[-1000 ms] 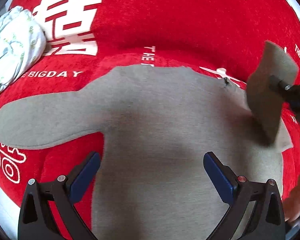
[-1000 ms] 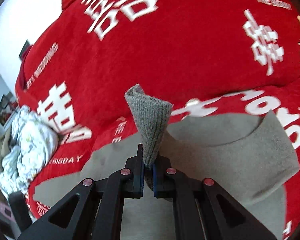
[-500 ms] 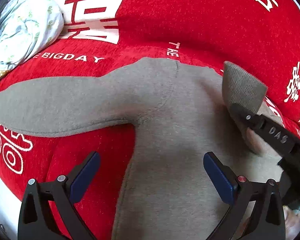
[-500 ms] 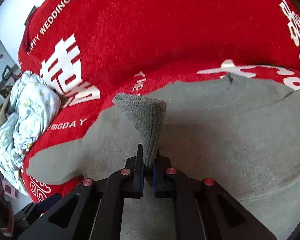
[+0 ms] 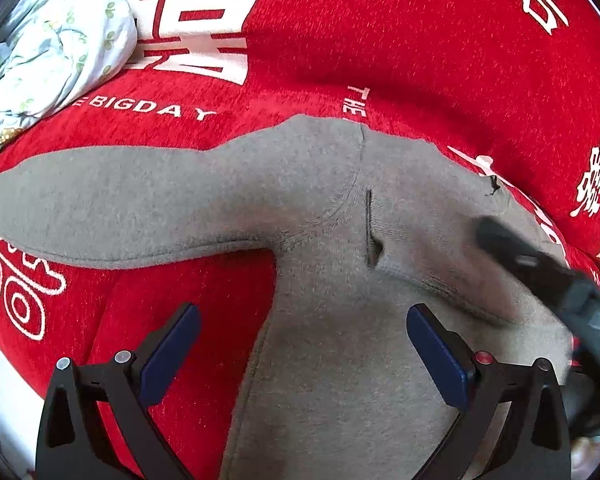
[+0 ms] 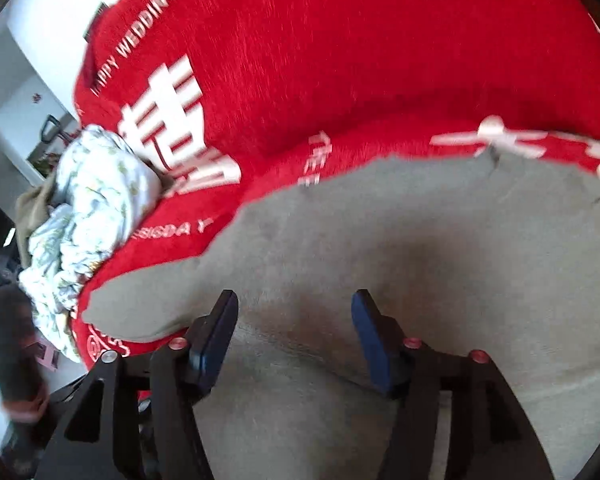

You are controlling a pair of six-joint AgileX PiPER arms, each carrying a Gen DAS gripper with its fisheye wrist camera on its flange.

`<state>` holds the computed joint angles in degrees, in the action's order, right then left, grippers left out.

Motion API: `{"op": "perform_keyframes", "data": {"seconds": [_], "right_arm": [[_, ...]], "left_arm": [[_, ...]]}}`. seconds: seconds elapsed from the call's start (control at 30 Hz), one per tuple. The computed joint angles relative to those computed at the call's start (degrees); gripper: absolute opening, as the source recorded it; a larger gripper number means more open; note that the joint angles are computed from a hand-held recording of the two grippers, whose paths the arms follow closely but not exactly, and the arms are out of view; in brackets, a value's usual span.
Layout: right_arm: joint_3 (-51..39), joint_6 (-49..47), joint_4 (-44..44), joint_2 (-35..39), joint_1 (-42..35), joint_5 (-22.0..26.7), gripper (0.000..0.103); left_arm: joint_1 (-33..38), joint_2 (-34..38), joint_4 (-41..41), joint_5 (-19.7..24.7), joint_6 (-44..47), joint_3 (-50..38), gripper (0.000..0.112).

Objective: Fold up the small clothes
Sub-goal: 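Lay the sleeve on the sweater body and open the right tool, then withdraw the right tool while the left tool moves to the other sleeve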

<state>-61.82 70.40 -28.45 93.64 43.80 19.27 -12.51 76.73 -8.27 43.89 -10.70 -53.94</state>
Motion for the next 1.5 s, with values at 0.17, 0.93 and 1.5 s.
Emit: {"op": "perform_keyframes", "data": {"seconds": [0.17, 0.93, 1.5], "right_arm": [[8.8, 12.8, -14.3, -11.4, -1.8, 7.2, 0.077], [13.1, 8.5, -14.3, -6.6, -7.5, 19.8, 0.086], [15.1, 25.3, -24.3, -5.1, 2.8, 26.0, 0.096]], "left_arm": [[-3.6, 0.8, 1.3, 0.4, -2.6, -1.8, 0.103], [-22.9, 15.9, 17.5, 0.4, -17.6, -12.5, 0.103], [1.0, 1.8, 12.5, -2.9, -11.5, 2.4, 0.103]]}}
